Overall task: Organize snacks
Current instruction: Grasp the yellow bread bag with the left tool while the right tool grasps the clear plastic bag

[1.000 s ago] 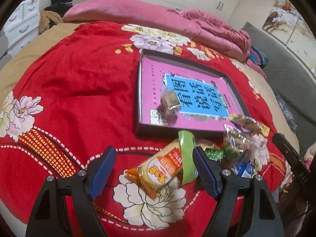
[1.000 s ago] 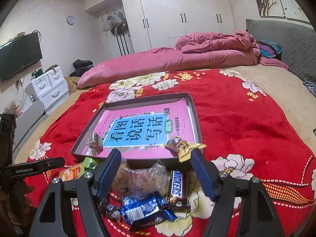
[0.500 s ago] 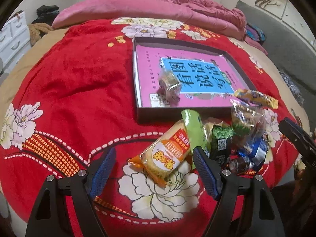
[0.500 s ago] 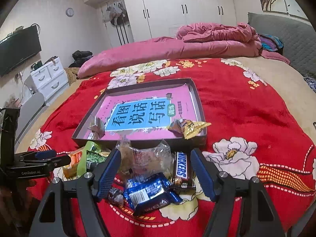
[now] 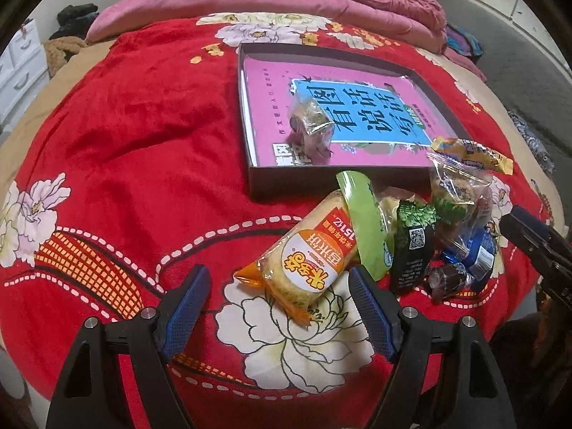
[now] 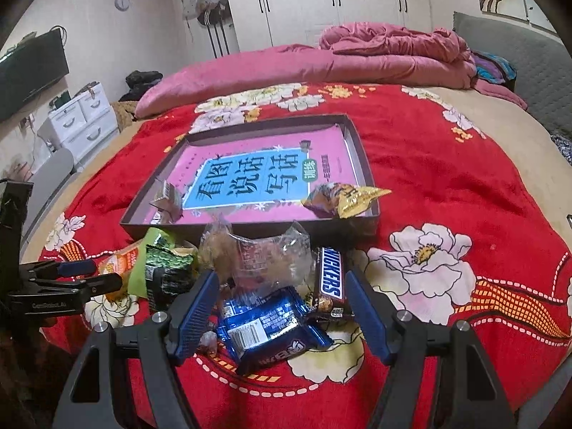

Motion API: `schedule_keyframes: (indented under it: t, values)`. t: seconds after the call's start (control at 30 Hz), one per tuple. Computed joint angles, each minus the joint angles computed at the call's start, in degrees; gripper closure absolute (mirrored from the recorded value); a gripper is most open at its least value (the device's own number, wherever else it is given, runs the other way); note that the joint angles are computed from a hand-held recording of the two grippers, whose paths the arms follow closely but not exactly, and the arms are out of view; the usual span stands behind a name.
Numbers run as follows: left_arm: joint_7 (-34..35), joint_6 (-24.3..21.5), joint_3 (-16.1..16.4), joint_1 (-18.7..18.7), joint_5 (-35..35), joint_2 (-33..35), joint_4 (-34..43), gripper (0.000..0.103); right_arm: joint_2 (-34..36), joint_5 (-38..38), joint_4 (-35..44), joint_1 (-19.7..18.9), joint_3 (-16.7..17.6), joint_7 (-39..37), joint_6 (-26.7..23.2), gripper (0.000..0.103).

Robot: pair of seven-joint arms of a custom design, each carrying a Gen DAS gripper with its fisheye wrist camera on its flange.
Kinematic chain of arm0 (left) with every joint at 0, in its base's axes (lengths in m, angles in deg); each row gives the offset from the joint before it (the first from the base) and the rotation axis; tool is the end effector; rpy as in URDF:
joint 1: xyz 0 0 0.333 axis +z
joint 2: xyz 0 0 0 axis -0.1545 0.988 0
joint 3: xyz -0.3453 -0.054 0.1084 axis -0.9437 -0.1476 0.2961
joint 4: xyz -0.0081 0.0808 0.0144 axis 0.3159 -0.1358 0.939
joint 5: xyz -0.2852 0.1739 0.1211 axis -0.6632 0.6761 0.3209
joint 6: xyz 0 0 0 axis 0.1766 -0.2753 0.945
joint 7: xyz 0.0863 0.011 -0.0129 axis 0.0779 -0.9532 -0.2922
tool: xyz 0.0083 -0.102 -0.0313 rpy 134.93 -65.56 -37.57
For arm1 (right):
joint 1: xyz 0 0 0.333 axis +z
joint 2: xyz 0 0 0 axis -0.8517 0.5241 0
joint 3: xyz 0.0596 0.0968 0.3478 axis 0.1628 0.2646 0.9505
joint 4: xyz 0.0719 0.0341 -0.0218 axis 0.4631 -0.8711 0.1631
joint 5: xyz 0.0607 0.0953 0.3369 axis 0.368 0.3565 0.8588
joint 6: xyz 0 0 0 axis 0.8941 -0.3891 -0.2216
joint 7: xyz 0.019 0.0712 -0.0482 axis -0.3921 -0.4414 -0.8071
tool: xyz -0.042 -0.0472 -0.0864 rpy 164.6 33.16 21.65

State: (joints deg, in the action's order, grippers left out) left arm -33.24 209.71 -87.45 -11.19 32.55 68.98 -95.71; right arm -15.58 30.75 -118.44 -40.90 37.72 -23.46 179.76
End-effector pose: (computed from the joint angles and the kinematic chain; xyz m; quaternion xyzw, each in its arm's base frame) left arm 0.4422 -0.1074 0.4189 -0.7498 0.6122 -0.2032 0.1473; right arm 0.4858 0.1306 0.4414 -0.7608 0.5307 -0.1446 0.3445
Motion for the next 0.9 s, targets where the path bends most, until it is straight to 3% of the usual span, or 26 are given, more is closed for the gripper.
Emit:
schedule_keyframes:
  t: [0.4,0.6,0.77,0.9]
  values:
    - [-0.25,-1.28,0.04,-0.2,0.01,1.45,1.32,0.022,4.12,-12.17,1.78,-1.18,0.48,9.97,-0.73,0.03]
    - [-0.44,-2.02,0.18,-0.31,-0.2,2.14,1.89,0.022,5.67,-13.37,3.17,-2.59,1.82,10.28,-0.94,0.03]
    - [-0.54,-2.42,0.19,-0.44,0.25,2.95,2.64,0.022,7.27,-18.6,3.95,-2.67,2.17,13.72,-0.05,0.03]
    - [-1.4,-2.63,0.22,-0.56,1.69,3.73,3.44,0.022,7.86,-16.98,4.82,-4.06,4.07,11.28,-0.1,0.03]
